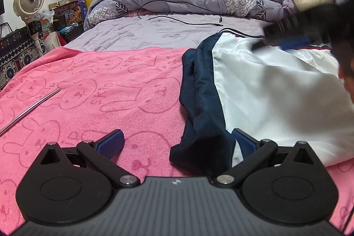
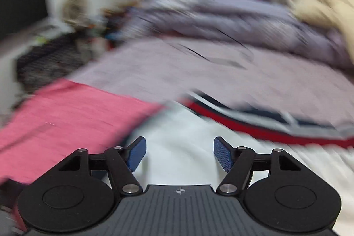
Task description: Fold clothes
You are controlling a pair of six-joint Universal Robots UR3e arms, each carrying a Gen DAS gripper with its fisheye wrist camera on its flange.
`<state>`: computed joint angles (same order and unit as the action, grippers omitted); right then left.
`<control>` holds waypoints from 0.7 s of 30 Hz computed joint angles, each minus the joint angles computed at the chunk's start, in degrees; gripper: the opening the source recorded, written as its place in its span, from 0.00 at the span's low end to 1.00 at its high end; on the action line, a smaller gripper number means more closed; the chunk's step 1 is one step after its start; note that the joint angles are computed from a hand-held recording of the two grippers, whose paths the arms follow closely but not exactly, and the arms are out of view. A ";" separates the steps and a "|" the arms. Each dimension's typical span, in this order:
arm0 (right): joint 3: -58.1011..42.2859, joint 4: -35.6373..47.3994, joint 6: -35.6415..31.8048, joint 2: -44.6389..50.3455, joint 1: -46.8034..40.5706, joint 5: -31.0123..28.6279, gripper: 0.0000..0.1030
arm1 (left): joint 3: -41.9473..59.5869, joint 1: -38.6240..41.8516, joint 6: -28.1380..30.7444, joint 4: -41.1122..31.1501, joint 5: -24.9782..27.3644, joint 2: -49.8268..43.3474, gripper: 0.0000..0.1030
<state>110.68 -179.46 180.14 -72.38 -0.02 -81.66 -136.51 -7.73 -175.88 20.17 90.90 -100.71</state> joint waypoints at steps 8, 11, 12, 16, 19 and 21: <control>-32.85 13.05 -0.67 22.05 9.37 -18.44 0.67 | -0.13 0.29 0.00 -0.29 -0.39 0.27 1.00; -35.18 13.22 3.95 22.42 7.37 -15.22 0.68 | -0.15 0.39 -0.02 -0.56 -0.58 0.46 1.00; -31.16 9.52 4.49 20.09 6.44 -13.41 0.69 | -0.15 0.42 -0.03 -0.65 -0.64 0.53 1.00; -7.16 -2.51 1.94 4.08 -0.05 -1.76 0.86 | -0.26 0.81 -0.02 -1.06 -1.30 0.95 1.00; 10.84 -4.74 -4.68 -9.49 -4.64 3.13 0.86 | -2.04 4.59 0.93 -2.38 -7.83 3.74 1.00; 22.83 -3.79 -11.73 -19.56 -8.32 6.00 0.86 | -2.77 6.96 2.42 -5.21 -11.99 6.30 1.00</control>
